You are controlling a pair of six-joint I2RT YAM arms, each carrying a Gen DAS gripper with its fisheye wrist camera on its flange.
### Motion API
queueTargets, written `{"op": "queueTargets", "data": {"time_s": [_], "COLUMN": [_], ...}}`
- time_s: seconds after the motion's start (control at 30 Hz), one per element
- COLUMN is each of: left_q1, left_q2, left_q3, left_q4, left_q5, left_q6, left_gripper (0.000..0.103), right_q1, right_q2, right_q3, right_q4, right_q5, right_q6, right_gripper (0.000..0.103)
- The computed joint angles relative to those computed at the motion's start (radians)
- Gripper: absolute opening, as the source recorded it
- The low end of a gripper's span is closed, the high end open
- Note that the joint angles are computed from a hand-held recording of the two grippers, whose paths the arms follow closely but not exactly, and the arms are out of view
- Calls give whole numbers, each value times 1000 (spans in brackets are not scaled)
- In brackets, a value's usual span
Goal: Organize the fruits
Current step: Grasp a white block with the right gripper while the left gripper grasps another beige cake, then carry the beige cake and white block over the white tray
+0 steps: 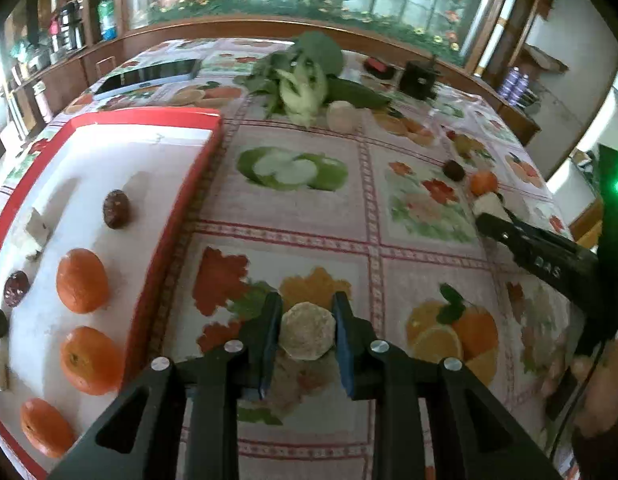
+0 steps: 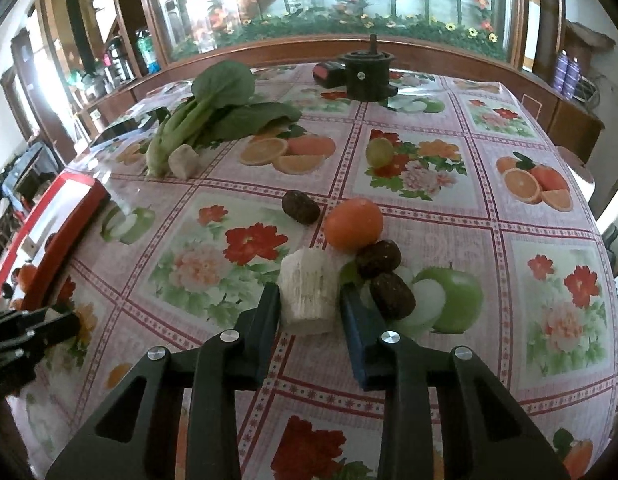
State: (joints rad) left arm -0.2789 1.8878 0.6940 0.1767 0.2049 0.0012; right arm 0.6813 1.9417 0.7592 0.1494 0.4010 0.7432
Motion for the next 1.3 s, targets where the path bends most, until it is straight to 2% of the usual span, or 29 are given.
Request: {"op": "queueTargets", "data": {"time_s": [0.13, 0.37, 0.63, 0.8, 0.9, 0.97, 1.07, 1.3], "left_q1": [1, -39, -109, -108, -99, -94, -95, -80], "left_q2": [-39, -111, -183, -212, -223, -226, -229, -230], "left_q3": [-41, -123, -211, -243, -254, -259, -263, -268], "left_q4": [-1, -11, -10, -21, -27, -26, -24, -23], "left_q5": [42, 53, 43, 45, 44, 42, 36, 59], "left_q6": [-4, -6, -7, -9, -9, -6, 1, 12], "left_gripper": [28, 28, 28, 28, 28, 29, 29, 29], "right_q1": [13, 60, 172, 222, 183, 143, 81, 12], "right_q2": [-33, -133, -244, -252, -261, -259, -222, -41], "right_q3": [-35, -148, -207, -180, -172, -155, -110, 55], "right_q4": [2, 22, -87, -177, -157, -132, -97, -134], "right_q5": [2, 8, 65, 96, 77, 72, 55, 7], "right_q6": [30, 135, 272, 328, 307, 270, 202, 69], "right_gripper": [31, 31, 31, 31, 34, 45, 54, 54]}}
